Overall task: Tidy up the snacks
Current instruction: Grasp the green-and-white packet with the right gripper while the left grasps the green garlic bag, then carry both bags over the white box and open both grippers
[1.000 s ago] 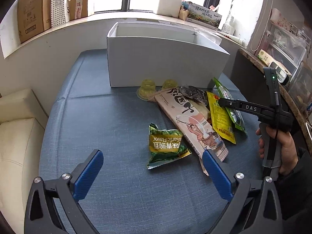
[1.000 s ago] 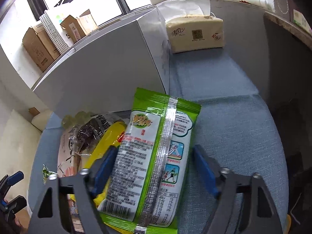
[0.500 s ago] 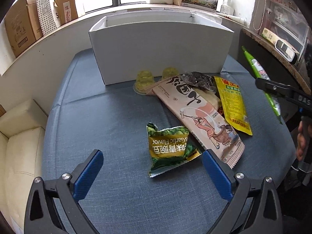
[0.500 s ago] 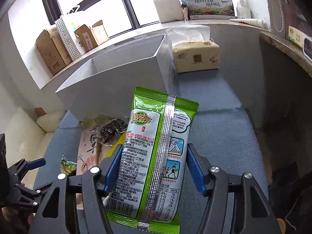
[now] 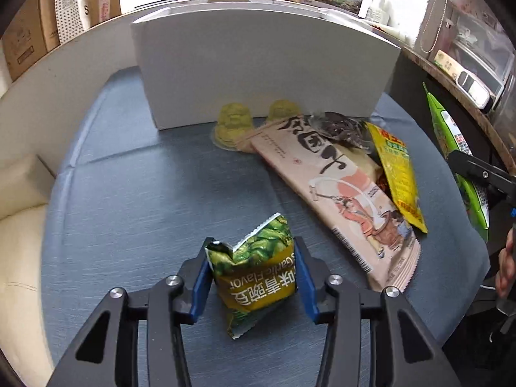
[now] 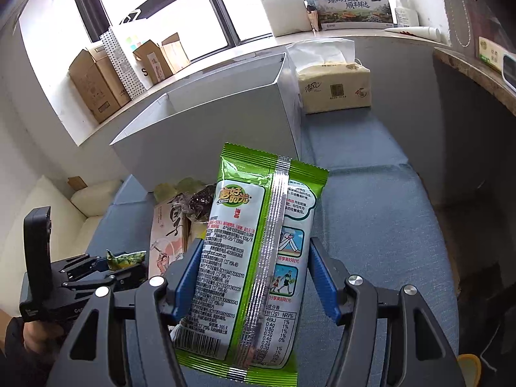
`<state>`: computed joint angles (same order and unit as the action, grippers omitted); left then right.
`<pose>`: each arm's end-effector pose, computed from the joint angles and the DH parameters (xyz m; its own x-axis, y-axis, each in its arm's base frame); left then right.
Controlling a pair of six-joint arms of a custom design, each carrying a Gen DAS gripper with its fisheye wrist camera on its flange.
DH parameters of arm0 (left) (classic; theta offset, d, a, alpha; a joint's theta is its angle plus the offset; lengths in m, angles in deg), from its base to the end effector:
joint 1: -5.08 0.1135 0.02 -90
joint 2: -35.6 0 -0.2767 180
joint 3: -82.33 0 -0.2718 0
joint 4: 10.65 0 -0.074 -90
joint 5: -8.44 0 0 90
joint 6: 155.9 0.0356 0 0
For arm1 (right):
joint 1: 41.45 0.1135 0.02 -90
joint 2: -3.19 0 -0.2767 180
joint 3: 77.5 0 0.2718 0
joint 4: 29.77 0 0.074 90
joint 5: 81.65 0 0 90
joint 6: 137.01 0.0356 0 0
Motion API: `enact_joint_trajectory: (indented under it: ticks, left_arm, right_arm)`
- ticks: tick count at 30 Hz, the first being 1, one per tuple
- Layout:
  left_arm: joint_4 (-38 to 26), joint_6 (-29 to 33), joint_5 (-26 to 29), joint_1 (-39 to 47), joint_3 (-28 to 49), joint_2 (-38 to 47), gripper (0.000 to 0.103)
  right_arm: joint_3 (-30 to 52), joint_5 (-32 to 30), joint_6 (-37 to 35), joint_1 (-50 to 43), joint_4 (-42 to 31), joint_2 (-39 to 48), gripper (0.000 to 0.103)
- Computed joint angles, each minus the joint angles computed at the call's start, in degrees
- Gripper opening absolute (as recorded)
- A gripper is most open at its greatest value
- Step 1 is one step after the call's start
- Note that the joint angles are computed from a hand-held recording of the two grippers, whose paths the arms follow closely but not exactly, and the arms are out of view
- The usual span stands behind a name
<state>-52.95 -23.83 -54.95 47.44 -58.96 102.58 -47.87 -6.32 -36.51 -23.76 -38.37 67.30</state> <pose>0.1485 0.1138 0.1396 -0.8472 0.0382 -0.5300 0.1015 0.9907 -0.0907 0.1901 0.0701 0.1345 -0.7255 -0.0464 -0.6866 -0.3437 0.8888 0.3032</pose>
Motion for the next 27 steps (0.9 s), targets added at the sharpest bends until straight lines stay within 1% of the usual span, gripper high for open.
enact_joint_trajectory:
  ticks: [5, 7, 10, 13, 14, 17, 20, 22, 23, 25, 27]
  left_arm:
    - [-5.43, 5.06, 4.58, 6.51, 2.84, 0.52, 0.050]
    - [-9.64, 7.78, 7.19, 9.47, 5.14, 0.43, 0.050]
    - [-16.57, 10.19, 10.13, 12.35, 9.22, -1.05, 0.050]
    - [-22.45, 10.18, 11.29, 13.06, 13.51, -3.94, 0.050]
    - [-23.42, 8.47, 11.29, 11.97, 14.48, -5.50, 0.050]
    - [-29.11, 7.80, 14.29, 12.14, 21.21, -5.17, 0.051]
    - [-27.89, 2.19, 15.16, 8.77, 26.75, -4.99, 0.051]
    - [-25.21, -3.04, 14.80, 4.66, 30.59, -2.85, 0.051]
    - [-22.85, -6.64, 13.66, 1.97, 32.30, -1.55, 0.051]
    - [-15.89, -13.79, 8.36, -4.66, 34.94, 1.39, 0.051]
    - [-10.83, -18.39, 3.49, -10.19, 38.82, 7.17, 0.051]
  right_arm:
    - [-0.56, -0.20, 0.05, 0.35, 0.90, 0.17, 0.068]
    - [-0.80, -0.13, 0.01, 0.50, 0.53, -1.08, 0.068]
    - [-0.89, -0.02, -0.16, 0.99, -1.22, -4.48, 0.068]
    - [-0.03, -0.61, -0.48, 1.32, -3.16, -7.32, 0.068]
    - [0.59, -0.37, -0.85, 1.55, -3.96, -8.16, 0.068]
    - [3.61, -0.80, -1.79, 1.59, -5.92, -9.34, 0.068]
    - [8.48, -0.47, -2.60, 2.10, -7.03, -7.34, 0.068]
    - [12.77, 0.00, -3.34, 2.83, -7.00, -3.87, 0.068]
    - [15.26, 0.63, -3.96, 3.34, -6.88, -1.56, 0.068]
    - [20.88, 1.19, -4.07, 3.88, -6.77, 4.08, 0.068]
    - [27.26, 0.41, -3.85, 3.70, -7.05, 10.83, 0.068]
